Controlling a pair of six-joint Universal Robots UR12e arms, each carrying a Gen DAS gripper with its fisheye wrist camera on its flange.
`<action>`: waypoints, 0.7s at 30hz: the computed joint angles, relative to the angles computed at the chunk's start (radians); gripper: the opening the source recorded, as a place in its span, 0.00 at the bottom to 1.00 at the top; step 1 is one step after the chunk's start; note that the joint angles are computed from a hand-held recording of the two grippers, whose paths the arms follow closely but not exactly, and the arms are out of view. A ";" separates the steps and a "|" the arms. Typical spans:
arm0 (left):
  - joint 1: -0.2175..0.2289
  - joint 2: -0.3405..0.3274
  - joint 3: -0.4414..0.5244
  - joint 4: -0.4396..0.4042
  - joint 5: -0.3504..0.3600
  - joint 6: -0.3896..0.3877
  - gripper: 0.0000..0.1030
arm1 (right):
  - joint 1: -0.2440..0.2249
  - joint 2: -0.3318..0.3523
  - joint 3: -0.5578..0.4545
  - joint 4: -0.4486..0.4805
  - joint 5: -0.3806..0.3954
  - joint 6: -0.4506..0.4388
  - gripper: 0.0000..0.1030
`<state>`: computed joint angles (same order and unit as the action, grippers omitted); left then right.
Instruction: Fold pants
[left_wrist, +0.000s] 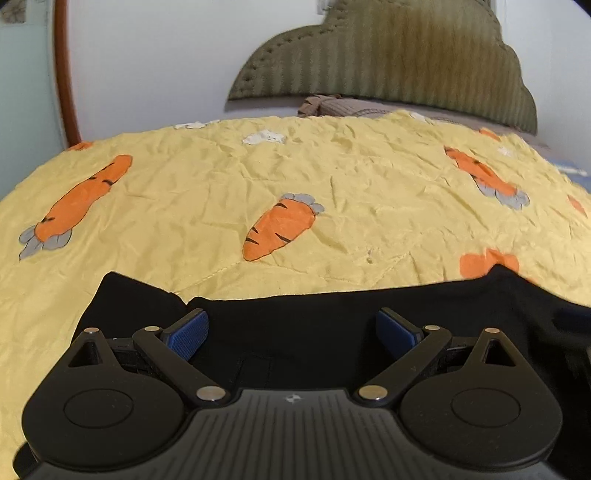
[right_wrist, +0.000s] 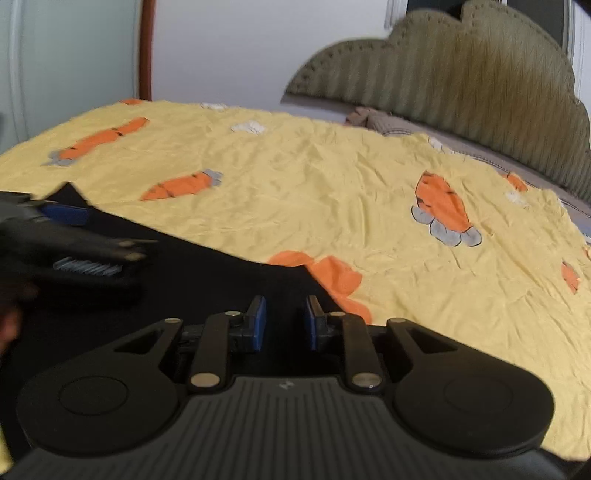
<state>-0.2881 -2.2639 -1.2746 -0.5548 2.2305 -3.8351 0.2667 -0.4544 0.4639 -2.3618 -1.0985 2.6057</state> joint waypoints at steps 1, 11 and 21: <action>0.000 -0.001 0.004 -0.011 -0.001 0.021 0.95 | -0.004 -0.037 0.068 -0.026 0.016 0.008 0.29; -0.053 0.050 -0.050 -0.090 0.114 0.122 0.95 | 0.011 -0.154 0.380 -0.341 -0.136 0.093 0.97; -0.064 0.114 -0.188 0.070 0.050 0.163 0.96 | -0.025 -0.258 0.539 -0.291 0.059 -0.002 0.87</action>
<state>-0.3519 -2.1497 -1.4625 -0.4843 2.2804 -3.6725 0.2417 -0.7129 1.0025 -2.6523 -1.0393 2.6036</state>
